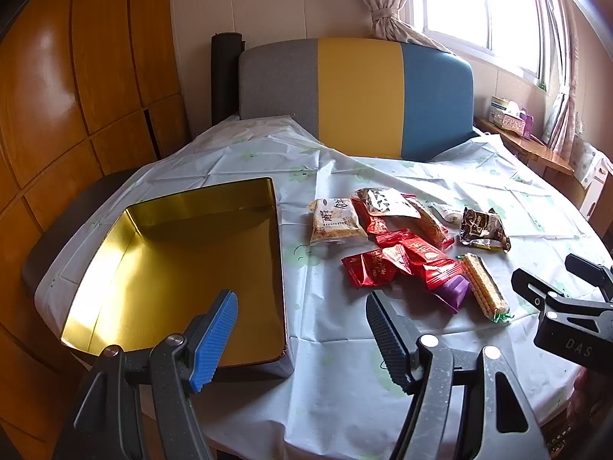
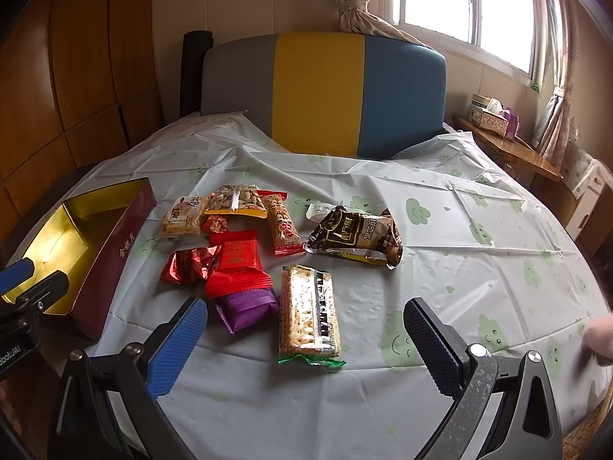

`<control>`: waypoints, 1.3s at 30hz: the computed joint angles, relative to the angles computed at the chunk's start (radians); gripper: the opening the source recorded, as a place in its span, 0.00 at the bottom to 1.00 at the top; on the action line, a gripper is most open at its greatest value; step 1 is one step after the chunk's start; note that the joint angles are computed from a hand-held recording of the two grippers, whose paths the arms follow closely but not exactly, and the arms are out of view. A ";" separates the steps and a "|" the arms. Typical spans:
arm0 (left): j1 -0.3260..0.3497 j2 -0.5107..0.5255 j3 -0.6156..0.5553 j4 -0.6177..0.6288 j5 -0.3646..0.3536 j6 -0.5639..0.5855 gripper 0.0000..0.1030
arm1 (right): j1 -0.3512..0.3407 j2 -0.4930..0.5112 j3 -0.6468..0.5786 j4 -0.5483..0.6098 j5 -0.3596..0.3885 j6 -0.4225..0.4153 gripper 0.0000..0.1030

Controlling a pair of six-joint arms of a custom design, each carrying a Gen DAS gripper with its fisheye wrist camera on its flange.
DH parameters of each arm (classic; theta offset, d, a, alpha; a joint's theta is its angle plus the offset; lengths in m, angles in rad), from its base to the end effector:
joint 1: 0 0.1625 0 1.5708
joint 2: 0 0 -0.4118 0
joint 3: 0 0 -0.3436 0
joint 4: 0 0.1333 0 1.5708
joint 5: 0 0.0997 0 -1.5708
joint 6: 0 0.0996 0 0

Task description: Organize snacks

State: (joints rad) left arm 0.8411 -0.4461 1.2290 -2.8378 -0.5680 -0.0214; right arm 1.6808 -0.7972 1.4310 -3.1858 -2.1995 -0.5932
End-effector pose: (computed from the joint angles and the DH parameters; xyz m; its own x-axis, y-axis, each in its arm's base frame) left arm -0.3235 -0.6877 0.0968 -0.6750 0.0521 -0.7360 0.5757 0.6610 -0.4813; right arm 0.1497 -0.6746 0.2917 -0.6769 0.0203 0.7358 -0.5300 0.6802 -0.5064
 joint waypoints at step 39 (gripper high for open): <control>0.079 0.322 -0.872 0.996 -0.330 0.096 0.40 | -0.153 0.034 -0.507 0.706 0.159 0.244 1.00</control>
State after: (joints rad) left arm 0.9201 -0.1244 0.3567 -1.8420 -0.8976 0.0747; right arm 1.5282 -0.7633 0.9240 -2.4794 -2.0407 -0.3495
